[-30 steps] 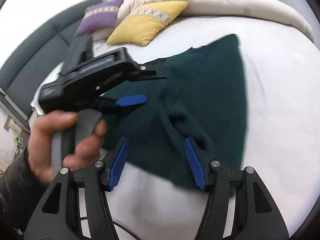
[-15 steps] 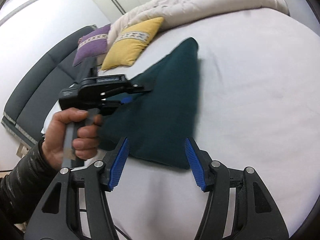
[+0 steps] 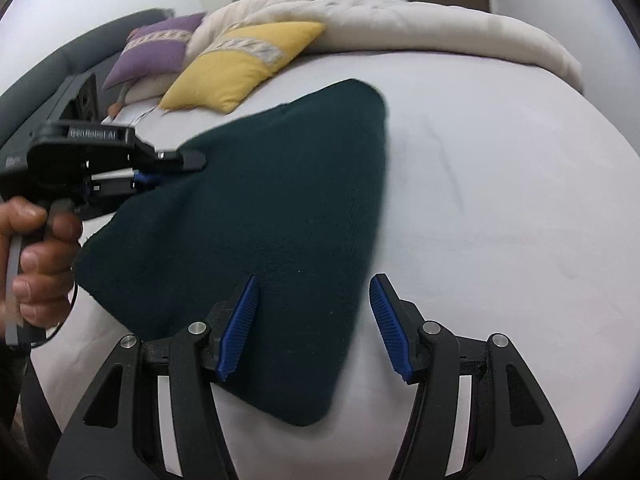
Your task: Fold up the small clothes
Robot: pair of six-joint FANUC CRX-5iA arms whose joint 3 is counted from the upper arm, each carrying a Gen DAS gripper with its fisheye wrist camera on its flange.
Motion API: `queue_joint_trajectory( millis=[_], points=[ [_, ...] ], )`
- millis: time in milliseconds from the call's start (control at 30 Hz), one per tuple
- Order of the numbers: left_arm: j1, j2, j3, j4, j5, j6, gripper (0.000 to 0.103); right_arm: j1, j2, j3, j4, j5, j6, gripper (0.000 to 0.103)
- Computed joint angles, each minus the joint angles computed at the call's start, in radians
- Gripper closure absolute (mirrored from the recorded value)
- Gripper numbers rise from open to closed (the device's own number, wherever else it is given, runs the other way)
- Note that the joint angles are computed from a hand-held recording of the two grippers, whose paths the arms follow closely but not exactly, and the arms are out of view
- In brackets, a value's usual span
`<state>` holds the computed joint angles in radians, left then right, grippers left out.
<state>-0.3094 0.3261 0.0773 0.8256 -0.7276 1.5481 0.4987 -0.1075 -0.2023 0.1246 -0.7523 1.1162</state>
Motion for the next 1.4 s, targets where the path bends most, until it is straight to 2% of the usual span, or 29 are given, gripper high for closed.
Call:
queue_joint_trajectory(
  millis=[133, 267, 433, 500, 567, 633, 833, 933, 1000, 1067, 1167, 1233, 1333, 1400],
  points=[
    [0.056, -0.059, -0.064, 0.016, 0.000, -0.046, 0.091, 0.066, 0.020, 0.013, 0.056, 0.009, 0.009, 0.047],
    [0.115, -0.102, -0.118, 0.010, -0.015, -0.070, 0.091, 0.105, 0.056, 0.064, 0.026, -0.006, 0.063, 0.047],
    [0.157, -0.093, -0.186, 0.057, -0.029, -0.094, 0.091, 0.166, 0.121, 0.124, 0.006, -0.050, 0.128, 0.047],
    [0.156, -0.085, -0.223, 0.111, 0.003, -0.124, 0.091, 0.191, 0.146, 0.124, 0.020, -0.068, 0.122, 0.047],
    [0.153, -0.109, -0.287, 0.201, 0.043, -0.191, 0.091, 0.199, 0.156, 0.114, 0.027, -0.063, 0.089, 0.047],
    [0.155, -0.127, -0.304, 0.194, 0.050, -0.203, 0.091, 0.196, 0.140, 0.101, 0.001, -0.041, 0.084, 0.047],
    [0.155, -0.170, -0.332, 0.195, 0.076, -0.217, 0.092, 0.197, 0.118, 0.106, -0.025, -0.056, 0.098, 0.047],
    [0.157, -0.172, -0.371, 0.241, 0.087, -0.222, 0.091, 0.194, 0.130, 0.108, -0.035, -0.075, 0.117, 0.047],
    [0.157, -0.174, -0.386, 0.244, 0.094, -0.216, 0.089, 0.197, 0.139, 0.085, -0.008, -0.028, 0.107, 0.046],
    [0.162, -0.191, -0.378, 0.179, 0.100, -0.162, 0.087, 0.209, 0.136, 0.063, 0.036, -0.012, 0.083, 0.046],
    [0.162, -0.268, -0.311, -0.128, 0.131, 0.057, 0.087, 0.212, 0.120, 0.064, 0.033, -0.029, 0.082, 0.047],
    [0.133, -0.306, -0.281, -0.213, 0.143, 0.064, 0.087, 0.199, 0.089, 0.058, -0.021, -0.018, 0.099, 0.047],
    [0.070, -0.286, -0.164, -0.406, 0.084, 0.102, 0.087, 0.179, 0.027, 0.020, -0.042, 0.014, 0.064, 0.047],
    [0.046, -0.246, -0.112, -0.483, 0.037, 0.134, 0.087, 0.160, -0.011, -0.010, -0.039, 0.021, 0.025, 0.047]
  ],
)
